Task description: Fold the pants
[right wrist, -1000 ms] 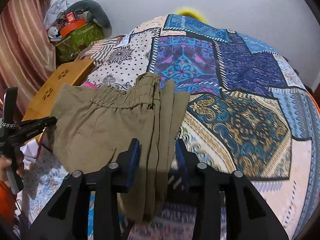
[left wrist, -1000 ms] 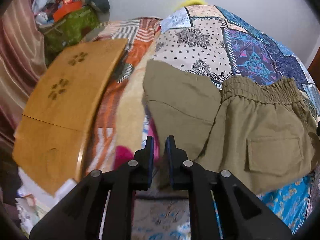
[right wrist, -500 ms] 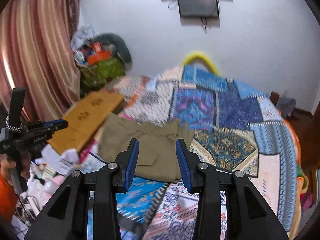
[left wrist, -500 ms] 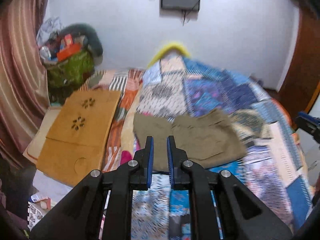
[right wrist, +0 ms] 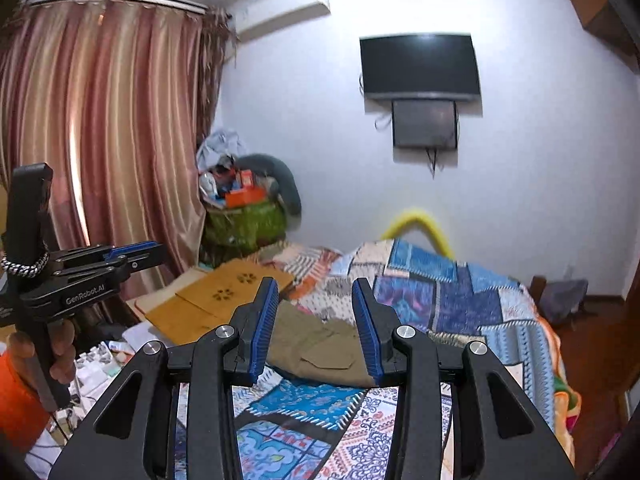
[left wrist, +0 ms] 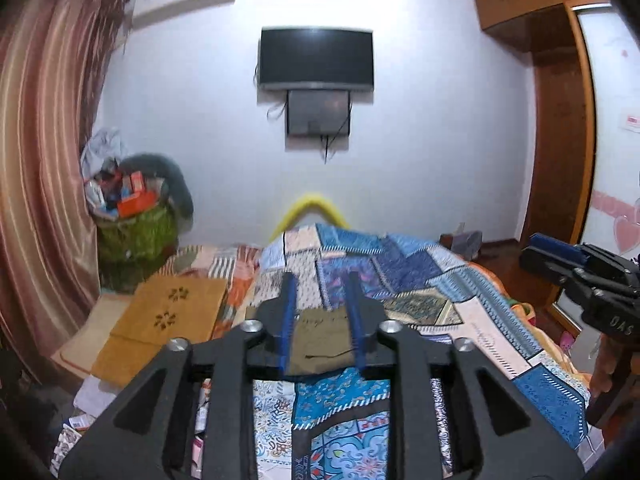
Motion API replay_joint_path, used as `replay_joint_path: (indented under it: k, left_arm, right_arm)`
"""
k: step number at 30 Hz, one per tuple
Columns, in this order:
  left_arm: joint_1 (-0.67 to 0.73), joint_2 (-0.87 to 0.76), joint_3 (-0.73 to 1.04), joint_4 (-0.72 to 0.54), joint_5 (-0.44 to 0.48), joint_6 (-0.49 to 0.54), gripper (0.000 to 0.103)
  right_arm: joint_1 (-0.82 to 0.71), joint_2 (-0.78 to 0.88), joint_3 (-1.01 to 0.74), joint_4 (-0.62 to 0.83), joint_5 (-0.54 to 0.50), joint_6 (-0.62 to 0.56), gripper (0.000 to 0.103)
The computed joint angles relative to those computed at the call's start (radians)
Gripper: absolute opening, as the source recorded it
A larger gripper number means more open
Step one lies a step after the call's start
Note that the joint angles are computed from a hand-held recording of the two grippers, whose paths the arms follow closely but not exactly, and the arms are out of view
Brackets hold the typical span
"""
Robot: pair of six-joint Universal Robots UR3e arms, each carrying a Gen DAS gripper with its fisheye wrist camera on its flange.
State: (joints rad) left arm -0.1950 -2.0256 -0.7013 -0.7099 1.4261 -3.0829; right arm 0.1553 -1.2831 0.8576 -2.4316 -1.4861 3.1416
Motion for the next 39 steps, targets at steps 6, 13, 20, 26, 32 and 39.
replay_joint_path:
  k: [6, 13, 20, 26, 32, 39]
  left_arm:
    - [-0.038, 0.204, -0.352, 0.25, 0.027, -0.014, 0.059]
    - [-0.062, 0.301, -0.524, 0.381, 0.047, -0.005, 0.088]
    - [-0.06, 0.355, -0.629, 0.471, 0.049, -0.037, 0.102]
    - [-0.053, 0.367, -0.666, 0.489, 0.035, -0.043, 0.103]
    - [-0.058, 0.358, -0.666, 0.486, 0.045, -0.041, 0.103]
    - [-0.053, 0.352, -0.669, 0.482, 0.038, -0.049, 0.103]
  right_arm:
    - [0.069, -0.105, 0.202, -0.159, -0.092, 0.014, 0.04]
    - [0.119, -0.159, 0.328, -0.279, -0.183, 0.041, 0.081]
    - [0.165, -0.173, 0.38, -0.349, -0.278, 0.034, 0.102]
    - [0.159, -0.194, 0.413, -0.351, -0.283, 0.048, 0.102]
    - [0.17, -0.221, 0.455, -0.35, -0.302, 0.057, 0.102]
    - [0.181, -0.233, 0.471, -0.361, -0.316, 0.059, 0.102]
